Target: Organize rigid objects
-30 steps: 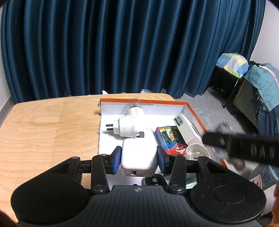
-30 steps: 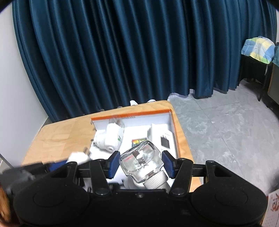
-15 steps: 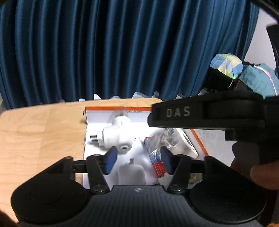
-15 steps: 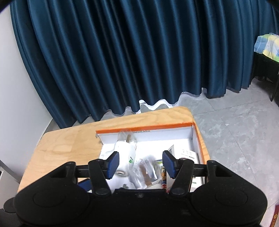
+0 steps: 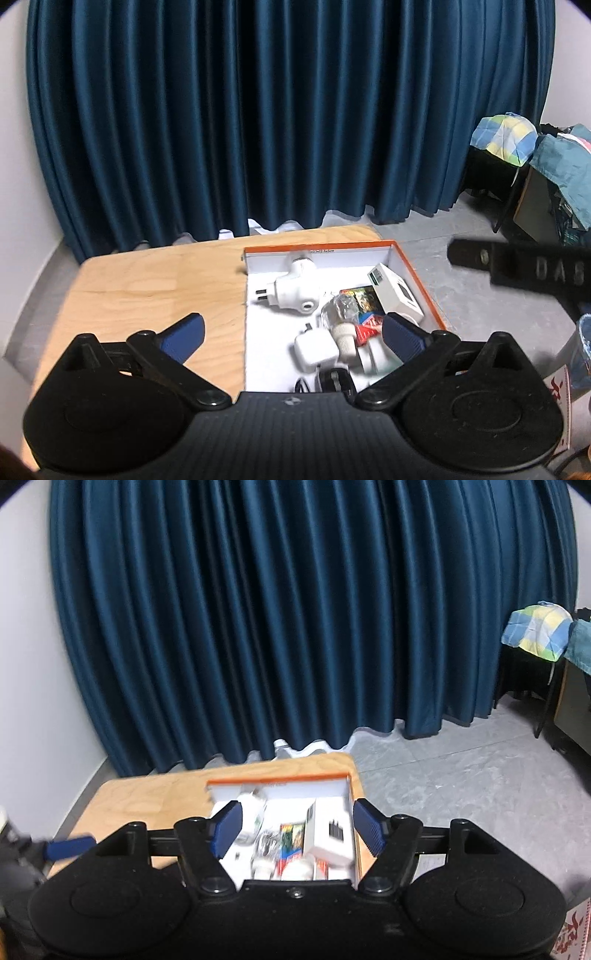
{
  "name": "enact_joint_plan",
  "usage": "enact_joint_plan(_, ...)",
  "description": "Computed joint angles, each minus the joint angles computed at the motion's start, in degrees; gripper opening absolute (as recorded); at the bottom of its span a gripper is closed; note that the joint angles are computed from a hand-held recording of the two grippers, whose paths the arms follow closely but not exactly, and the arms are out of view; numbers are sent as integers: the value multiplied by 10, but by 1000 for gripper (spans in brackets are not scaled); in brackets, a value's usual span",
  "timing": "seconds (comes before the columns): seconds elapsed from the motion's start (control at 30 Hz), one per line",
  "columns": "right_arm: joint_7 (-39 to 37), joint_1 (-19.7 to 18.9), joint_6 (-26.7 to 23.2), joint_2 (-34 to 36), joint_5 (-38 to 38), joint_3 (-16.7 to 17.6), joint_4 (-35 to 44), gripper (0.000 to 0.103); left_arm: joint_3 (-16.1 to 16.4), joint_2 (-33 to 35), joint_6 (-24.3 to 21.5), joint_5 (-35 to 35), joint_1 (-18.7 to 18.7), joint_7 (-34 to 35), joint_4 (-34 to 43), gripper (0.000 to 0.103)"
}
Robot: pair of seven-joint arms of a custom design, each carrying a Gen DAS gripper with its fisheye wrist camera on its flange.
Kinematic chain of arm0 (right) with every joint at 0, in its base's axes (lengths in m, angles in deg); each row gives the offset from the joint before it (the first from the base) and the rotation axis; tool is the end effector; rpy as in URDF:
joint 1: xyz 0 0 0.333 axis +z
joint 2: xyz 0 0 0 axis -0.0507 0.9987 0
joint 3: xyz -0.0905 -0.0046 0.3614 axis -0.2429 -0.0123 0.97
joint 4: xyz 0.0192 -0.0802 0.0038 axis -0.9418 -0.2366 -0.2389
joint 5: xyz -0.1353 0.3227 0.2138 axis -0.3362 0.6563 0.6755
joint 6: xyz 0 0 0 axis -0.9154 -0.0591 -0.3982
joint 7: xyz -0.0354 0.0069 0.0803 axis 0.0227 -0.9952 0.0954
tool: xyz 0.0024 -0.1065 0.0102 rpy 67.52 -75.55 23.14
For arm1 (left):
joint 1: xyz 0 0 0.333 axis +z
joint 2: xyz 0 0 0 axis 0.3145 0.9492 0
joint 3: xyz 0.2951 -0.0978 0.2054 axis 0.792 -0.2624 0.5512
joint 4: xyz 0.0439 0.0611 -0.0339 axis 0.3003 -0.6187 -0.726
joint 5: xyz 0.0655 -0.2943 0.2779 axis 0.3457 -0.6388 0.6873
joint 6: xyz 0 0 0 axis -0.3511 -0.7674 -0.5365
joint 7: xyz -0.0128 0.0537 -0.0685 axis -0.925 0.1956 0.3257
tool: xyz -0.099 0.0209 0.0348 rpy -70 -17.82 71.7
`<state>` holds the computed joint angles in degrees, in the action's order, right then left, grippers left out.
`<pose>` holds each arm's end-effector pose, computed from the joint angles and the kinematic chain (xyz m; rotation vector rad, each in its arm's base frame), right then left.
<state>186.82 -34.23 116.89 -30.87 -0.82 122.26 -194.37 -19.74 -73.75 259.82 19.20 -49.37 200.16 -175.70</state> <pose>0.3775 0.1571 0.5552 -1.1367 1.9290 -1.0075 0.4733 -0.1712 0.5299 -1.1040 2.1866 -1.1302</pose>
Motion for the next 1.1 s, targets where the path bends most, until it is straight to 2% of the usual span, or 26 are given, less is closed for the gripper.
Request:
enact_joint_plan(0.03,2,16,-15,-19,4,-4,-10,81,-43,-13,-8,10,50,-17,-13,103)
enact_joint_plan(0.1,8,52,-41,-54,10,-14,-34,82,-104,-28,-22,18,119,-45,-28,103)
enact_joint_plan(0.17,16,89,-68,-71,17,-21,-51,82,-180,-38,-49,30,208,-90,-41,103)
enact_joint_plan(0.2,20,110,-82,-78,19,-25,-60,82,-203,-44,-62,30,236,-103,-47,103)
enact_joint_plan(0.27,28,140,-102,-84,20,-32,-72,82,-223,-53,-66,26,258,-102,-60,103)
enact_joint_plan(0.37,51,177,-123,-91,19,-36,-90,82,-299,-51,-58,66,343,-133,-82,103)
enact_joint_plan(0.4,56,185,-127,-88,16,-39,-92,82,-309,-54,-55,76,355,-141,-90,103)
enact_joint_plan(0.47,67,196,-136,-85,9,-41,-96,82,-298,-55,-58,83,346,-141,-98,103)
enact_joint_plan(0.6,84,219,-148,-72,-9,-41,-91,82,-305,-62,-68,95,359,-157,-108,103)
enact_joint_plan(0.83,106,240,-154,-63,-35,-50,-89,82,-301,-88,-69,107,354,-166,-127,103)
enact_joint_plan(0.93,109,248,-158,-60,-42,-56,-88,82,-288,-95,-77,105,341,-166,-129,103)
enact_joint_plan(1.1,113,256,-159,-49,-54,-63,-84,82,-268,-96,-61,106,321,-160,-133,103)
